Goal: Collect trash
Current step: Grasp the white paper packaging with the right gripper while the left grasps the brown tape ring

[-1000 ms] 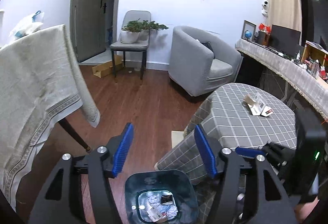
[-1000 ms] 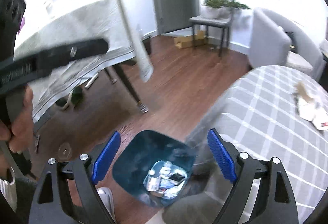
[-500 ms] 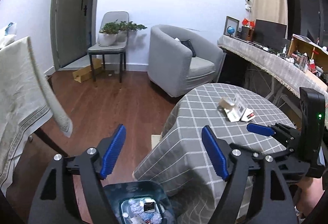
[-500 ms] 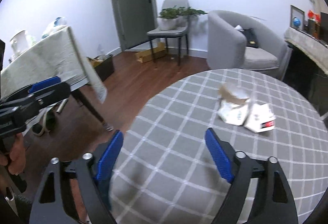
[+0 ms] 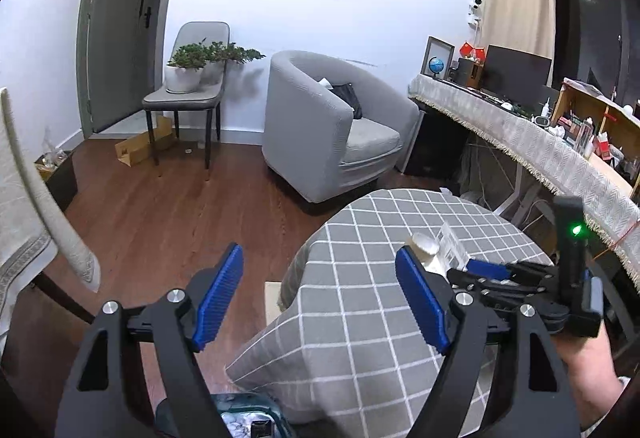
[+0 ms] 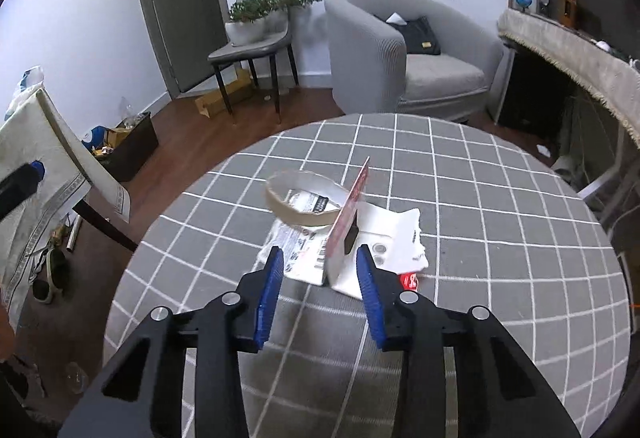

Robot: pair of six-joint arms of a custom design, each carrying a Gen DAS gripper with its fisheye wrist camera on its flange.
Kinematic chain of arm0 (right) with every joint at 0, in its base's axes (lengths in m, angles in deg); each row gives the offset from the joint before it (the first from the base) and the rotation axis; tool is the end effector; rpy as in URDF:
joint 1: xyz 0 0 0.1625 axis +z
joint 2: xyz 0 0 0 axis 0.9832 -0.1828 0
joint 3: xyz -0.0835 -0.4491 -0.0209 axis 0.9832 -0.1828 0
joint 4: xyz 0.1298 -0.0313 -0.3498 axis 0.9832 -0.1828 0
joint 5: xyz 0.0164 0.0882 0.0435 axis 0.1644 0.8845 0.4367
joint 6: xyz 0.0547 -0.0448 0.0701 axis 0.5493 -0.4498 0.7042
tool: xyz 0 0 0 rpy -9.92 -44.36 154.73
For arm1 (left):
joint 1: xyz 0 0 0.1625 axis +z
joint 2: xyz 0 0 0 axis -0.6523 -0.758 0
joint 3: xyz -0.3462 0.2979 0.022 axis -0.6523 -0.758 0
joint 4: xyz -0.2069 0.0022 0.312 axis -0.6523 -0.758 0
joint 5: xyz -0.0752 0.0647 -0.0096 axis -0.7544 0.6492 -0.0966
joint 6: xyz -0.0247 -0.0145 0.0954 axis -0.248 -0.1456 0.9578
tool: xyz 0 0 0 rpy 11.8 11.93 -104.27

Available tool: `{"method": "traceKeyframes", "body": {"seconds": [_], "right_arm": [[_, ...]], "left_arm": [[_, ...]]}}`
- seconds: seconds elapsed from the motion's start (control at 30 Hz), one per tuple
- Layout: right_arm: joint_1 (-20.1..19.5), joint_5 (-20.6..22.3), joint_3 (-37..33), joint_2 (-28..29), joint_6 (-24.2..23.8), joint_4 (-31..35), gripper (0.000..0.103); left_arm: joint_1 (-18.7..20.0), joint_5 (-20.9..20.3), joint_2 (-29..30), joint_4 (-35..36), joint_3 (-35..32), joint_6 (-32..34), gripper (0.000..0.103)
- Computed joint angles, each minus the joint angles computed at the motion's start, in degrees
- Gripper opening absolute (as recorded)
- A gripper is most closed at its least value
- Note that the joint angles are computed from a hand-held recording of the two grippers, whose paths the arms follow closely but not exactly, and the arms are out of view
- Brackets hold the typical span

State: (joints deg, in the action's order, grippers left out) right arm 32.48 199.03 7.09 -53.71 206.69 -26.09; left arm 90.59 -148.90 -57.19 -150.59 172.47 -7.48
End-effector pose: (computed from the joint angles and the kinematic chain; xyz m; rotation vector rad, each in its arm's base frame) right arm 0.2390 -0.4612 0.1739 -0.0648 -2.1186 1.0814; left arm -0.2503 -0.5446 0.2481 1.2828 2.5734 -0.8257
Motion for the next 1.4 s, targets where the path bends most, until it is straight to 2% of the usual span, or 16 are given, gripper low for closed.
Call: {"method": "traceKeyframes", "body": {"seconds": [0.07, 0.23, 0.37, 0.43, 0.73, 0.9, 1.0, 1.07, 1.3, 1.4], "right_arm": [[-1.0, -0.6, -0.3, 0.1, -0.2, 0.1, 0.035], [-2.6, -1.9, -2.6, 1.0, -0.3, 3.8, 0.023], [-3.9, -4.0, -1.4, -0.6, -1.5, 3.7, 0.020], [-4.2, -5.2, -1.0, -1.1, -3.0, 2.9, 0.014], [-4.6, -10.5, 1.3, -3.4, -6.1, 2.9, 0.006], [-4.6, -11.5, 2.2, -4.2, -6.3, 3.3, 0.006], [-4.7, -11.9, 2.4, -4.5, -6.0, 3.5, 0.006], [-4.8, -12.2, 2.0, -4.2, -6.2, 4.0, 0.006], [-4.2, -12.3, 0.0, -2.5, -7.7, 5.3, 0.006], [-3.8, -11.8, -0.4, -1.9, -7.8, 5.5, 0.006]], "left_arm": [[0.1, -1.0, 1.0, 0.6, -1.1, -0.8, 0.081], [-0.2, -1.3, 3.7, 2.5, -2.9, -0.5, 0.081], [-0.6, -1.6, 5.8, 4.6, -3.7, -0.9, 0.082], [-0.8, -1.9, 6.8, 5.2, -4.2, -1.4, 0.082], [0.5, -7.6, 11.1, 11.1, -7.5, -7.8, 0.081], [1.1, -10.4, 11.9, 14.7, -8.6, -11.3, 0.073], [1.2, -10.6, 12.2, 16.8, -9.0, -12.7, 0.065], [1.3, -11.1, 12.4, 18.0, -9.3, -13.3, 0.064], [2.6, -15.2, 12.8, 19.6, -9.8, -15.2, 0.049], [3.4, -16.3, 12.7, 19.2, -9.9, -17.1, 0.047]]}}
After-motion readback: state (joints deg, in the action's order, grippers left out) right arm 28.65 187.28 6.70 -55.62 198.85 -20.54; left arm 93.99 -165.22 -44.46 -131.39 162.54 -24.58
